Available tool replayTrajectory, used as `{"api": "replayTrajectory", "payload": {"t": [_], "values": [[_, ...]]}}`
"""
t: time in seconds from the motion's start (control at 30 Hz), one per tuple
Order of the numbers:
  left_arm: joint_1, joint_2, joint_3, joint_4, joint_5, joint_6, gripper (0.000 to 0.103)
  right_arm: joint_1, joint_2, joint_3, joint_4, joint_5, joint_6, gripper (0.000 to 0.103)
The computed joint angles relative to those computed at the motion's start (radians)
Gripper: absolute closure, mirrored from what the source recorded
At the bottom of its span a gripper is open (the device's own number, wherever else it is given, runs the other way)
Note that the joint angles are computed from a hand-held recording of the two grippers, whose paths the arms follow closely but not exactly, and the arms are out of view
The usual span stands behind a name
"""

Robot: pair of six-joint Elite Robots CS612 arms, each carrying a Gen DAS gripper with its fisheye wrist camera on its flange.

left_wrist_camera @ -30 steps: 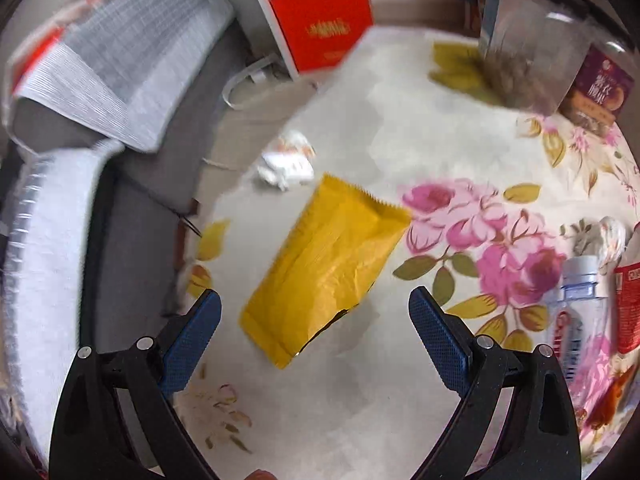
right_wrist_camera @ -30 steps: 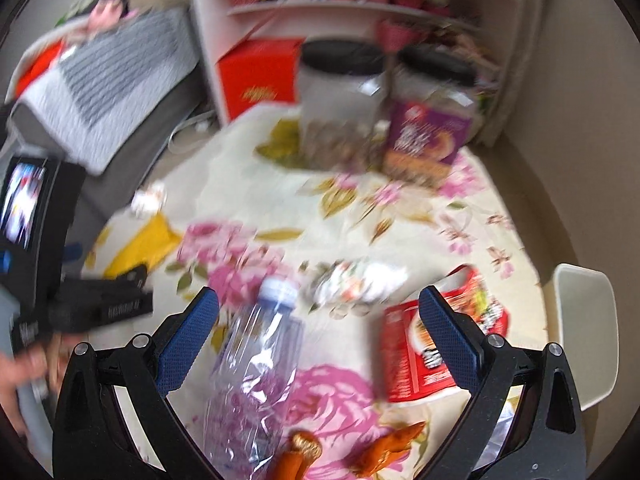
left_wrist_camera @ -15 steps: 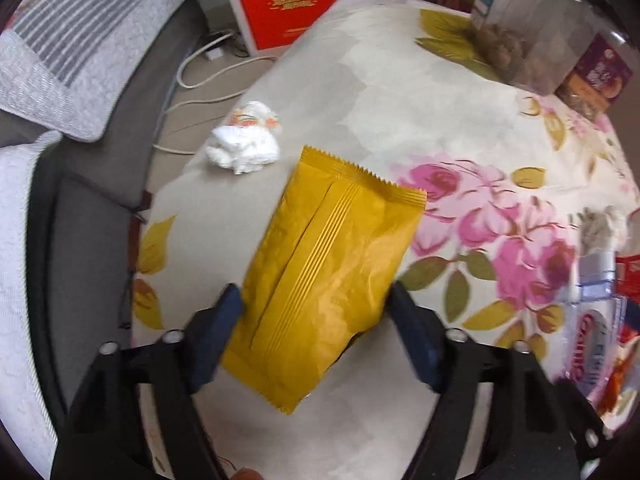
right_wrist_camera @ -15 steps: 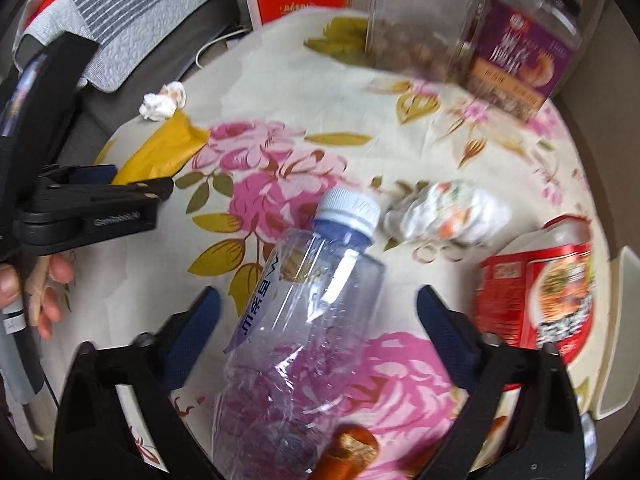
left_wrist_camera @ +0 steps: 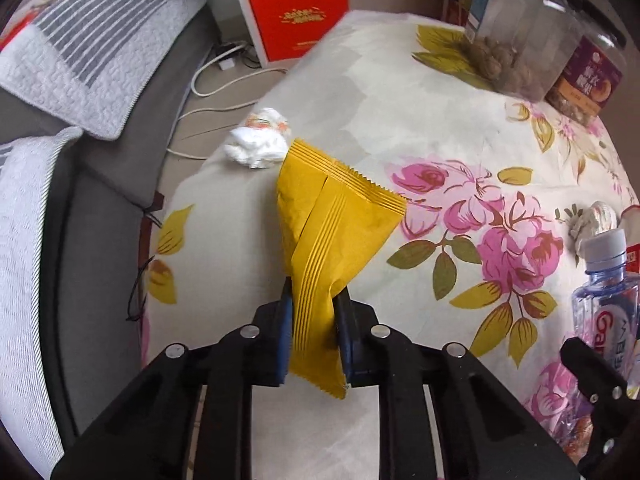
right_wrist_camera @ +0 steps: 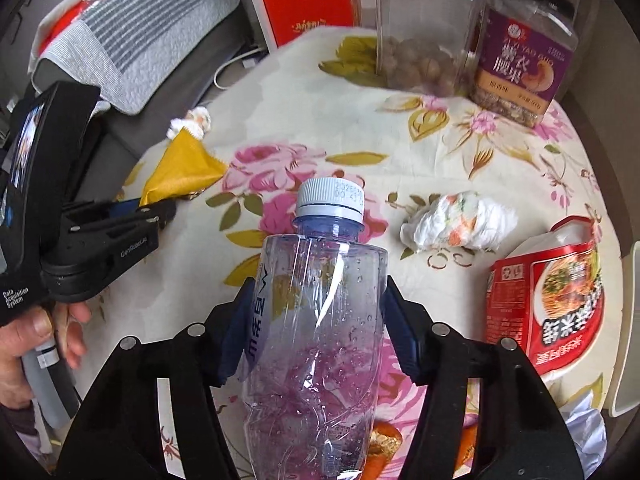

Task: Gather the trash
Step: 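Grasp the yellow wrapper with the left gripper while the right gripper grasps the water bottle, then carry the water bottle to the bin and open the right gripper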

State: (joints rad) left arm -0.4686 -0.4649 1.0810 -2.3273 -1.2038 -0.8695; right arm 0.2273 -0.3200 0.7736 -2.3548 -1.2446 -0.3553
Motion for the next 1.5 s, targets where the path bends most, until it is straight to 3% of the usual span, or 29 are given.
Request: {"api": "replayTrajectory", "payload": {"t": [0.23, 0.53, 0.7, 0.9, 1.1, 1.5], "values": [[-0.014, -0.070, 0.113, -0.150, -0.003, -0.077, 0.086, -0.012, -0.045, 0.072, -0.102, 0.045, 0.022, 0.045], [-0.034, -0.122, 0.205, -0.349, -0.009, -0.159, 0.086, -0.034, -0.091, 0.144, -0.249, 0.112, 0.082, 0.045], [-0.065, -0.142, 0.218, -0.372, 0.087, -0.205, 0.086, -0.049, -0.113, 0.184, -0.340, 0.135, 0.119, 0.045], [-0.122, -0.154, 0.199, -0.338, 0.281, -0.237, 0.086, -0.067, -0.148, 0.261, -0.512, 0.135, 0.155, 0.044], [-0.163, -0.152, 0.170, -0.329, 0.402, -0.272, 0.085, -0.088, -0.170, 0.311, -0.649, 0.135, 0.192, 0.044], [-0.209, -0.108, 0.086, -0.339, 0.522, -0.232, 0.085, -0.125, -0.176, 0.346, -0.801, 0.097, 0.253, 0.044]]}}
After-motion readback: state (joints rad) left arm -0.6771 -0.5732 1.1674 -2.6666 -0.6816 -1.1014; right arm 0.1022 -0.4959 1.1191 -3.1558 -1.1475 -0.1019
